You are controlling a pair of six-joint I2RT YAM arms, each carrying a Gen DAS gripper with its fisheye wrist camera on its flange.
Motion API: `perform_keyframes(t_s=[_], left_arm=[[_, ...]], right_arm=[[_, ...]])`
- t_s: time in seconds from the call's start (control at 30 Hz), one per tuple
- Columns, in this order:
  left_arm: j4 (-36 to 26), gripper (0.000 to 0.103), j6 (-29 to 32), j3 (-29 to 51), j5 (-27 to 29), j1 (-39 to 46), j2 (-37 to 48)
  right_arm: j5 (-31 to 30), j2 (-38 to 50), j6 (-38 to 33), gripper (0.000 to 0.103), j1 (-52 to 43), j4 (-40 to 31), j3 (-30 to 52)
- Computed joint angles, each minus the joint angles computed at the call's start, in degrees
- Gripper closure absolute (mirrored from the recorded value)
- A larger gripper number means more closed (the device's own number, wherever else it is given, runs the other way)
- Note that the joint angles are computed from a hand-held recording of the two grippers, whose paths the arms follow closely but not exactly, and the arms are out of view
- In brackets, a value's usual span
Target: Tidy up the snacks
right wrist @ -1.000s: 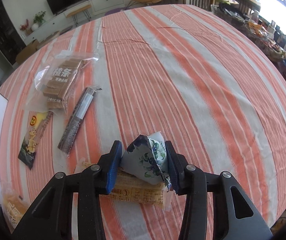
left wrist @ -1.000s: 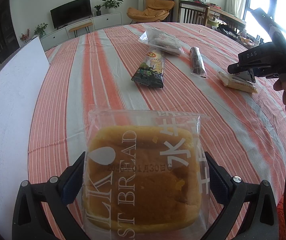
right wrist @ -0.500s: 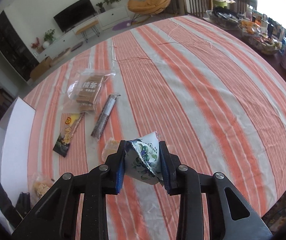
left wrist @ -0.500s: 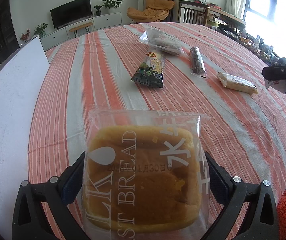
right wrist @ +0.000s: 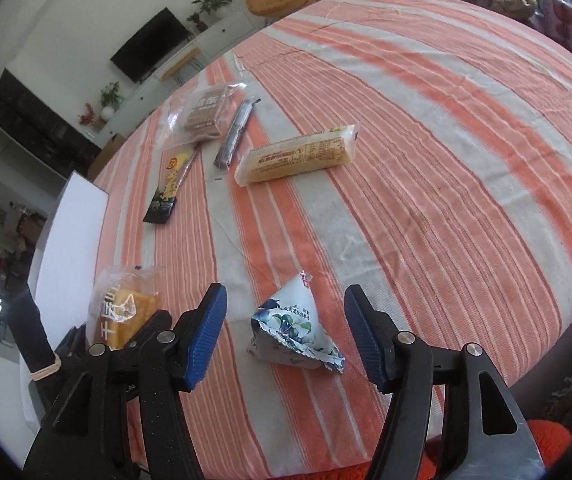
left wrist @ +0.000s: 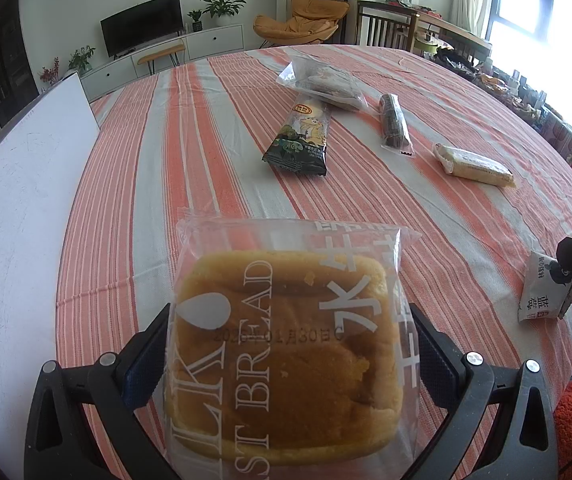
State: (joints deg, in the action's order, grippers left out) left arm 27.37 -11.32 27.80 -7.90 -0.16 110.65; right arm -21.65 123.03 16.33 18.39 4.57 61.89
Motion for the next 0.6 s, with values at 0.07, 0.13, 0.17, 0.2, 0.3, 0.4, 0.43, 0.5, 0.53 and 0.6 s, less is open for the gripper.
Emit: perform_keyframes(t_s=[0.07, 0.13, 0.17, 0.2, 0.3, 0.4, 0.43, 0.5, 0.53, 0.6], left_arm=[[-0.01, 0.000, 0.00, 0.03, 0.00, 0.00, 0.02], [0.01, 0.000, 0.00, 0.02, 0.02, 0.01, 0.03], [0.01, 0.000, 0.00, 0.02, 0.02, 0.01, 0.03], [0.01, 0.000, 0.00, 0.02, 0.02, 0.01, 0.03], [0.04, 0.000, 0.01, -0.01, 0.05, 0.01, 0.02], [0.01, 0.000, 0.01, 0.04, 0.07, 0.02, 0.04], [0.00, 0.000, 0.00, 0.06, 0.09, 0.01, 0.07], [0.01, 0.000, -0.02, 0.05, 0.05, -0.01, 0.06], [0.01, 0.000, -0.02, 0.05, 0.05, -0.01, 0.06], [0.02, 0.000, -0.03, 0.02, 0.05, -0.03, 0.04]], right_arm=[[1.65, -1.70, -2.51, 0.036, 0.28, 0.77, -1.96], [3.32, -3.33, -5.78, 0.036, 1.13, 0.92, -4.08], [3.78, -3.64, -7.12, 0.036, 1.52, 0.74, -4.66], [4.30, -3.63, -8.53, 0.036, 1.91, 0.39, -5.16], [6.07, -3.23, -11.94, 0.037, 3.07, -0.68, -5.99], [9.09, -3.95, -15.04, 0.038, 4.47, -1.10, -6.93], [9.78, -3.95, -15.61, 0.038, 4.83, -1.54, -6.76], [11.10, -3.90, -16.22, 0.037, 5.42, -1.14, -6.97], [11.66, -3.85, -16.29, 0.037, 5.71, -0.48, -7.28], [12.35, -3.87, -16.53, 0.035, 6.16, 0.09, -7.62]])
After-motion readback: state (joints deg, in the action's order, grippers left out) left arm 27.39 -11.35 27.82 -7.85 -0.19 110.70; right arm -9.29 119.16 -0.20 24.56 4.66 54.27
